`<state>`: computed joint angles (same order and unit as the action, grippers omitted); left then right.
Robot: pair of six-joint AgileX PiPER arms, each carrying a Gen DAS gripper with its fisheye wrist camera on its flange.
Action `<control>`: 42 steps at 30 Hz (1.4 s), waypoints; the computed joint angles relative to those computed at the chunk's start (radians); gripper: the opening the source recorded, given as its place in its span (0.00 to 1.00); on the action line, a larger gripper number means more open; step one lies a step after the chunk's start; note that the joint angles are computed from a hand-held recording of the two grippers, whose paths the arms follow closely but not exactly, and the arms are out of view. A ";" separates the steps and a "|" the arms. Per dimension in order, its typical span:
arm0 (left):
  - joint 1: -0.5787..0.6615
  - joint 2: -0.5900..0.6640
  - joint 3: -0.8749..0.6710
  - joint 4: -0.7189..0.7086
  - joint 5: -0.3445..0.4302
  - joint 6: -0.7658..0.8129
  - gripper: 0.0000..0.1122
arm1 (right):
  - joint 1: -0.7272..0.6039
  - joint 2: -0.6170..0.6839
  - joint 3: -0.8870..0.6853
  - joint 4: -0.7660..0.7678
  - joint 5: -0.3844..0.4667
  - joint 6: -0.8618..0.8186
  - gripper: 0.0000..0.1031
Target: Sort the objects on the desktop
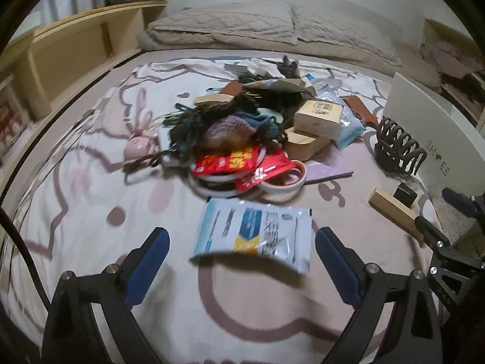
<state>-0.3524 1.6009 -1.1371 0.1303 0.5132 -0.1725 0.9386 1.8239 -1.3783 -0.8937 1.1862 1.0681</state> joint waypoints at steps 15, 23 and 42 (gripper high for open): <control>0.038 0.103 -0.079 -0.181 0.062 0.238 0.87 | -0.102 -0.079 0.016 0.229 -0.302 -0.072 0.52; 0.076 0.124 -0.098 -0.311 0.097 0.336 0.87 | -0.220 -0.018 -0.063 0.446 -0.407 -0.286 0.52; 0.063 0.166 -0.132 -0.256 0.115 0.309 0.91 | -0.307 0.018 -0.078 0.715 -0.530 -0.514 0.19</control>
<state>-0.2898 1.7672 -1.2692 -0.1261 0.6281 0.1368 0.6316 1.8421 -1.4565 -0.1789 0.6559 0.5540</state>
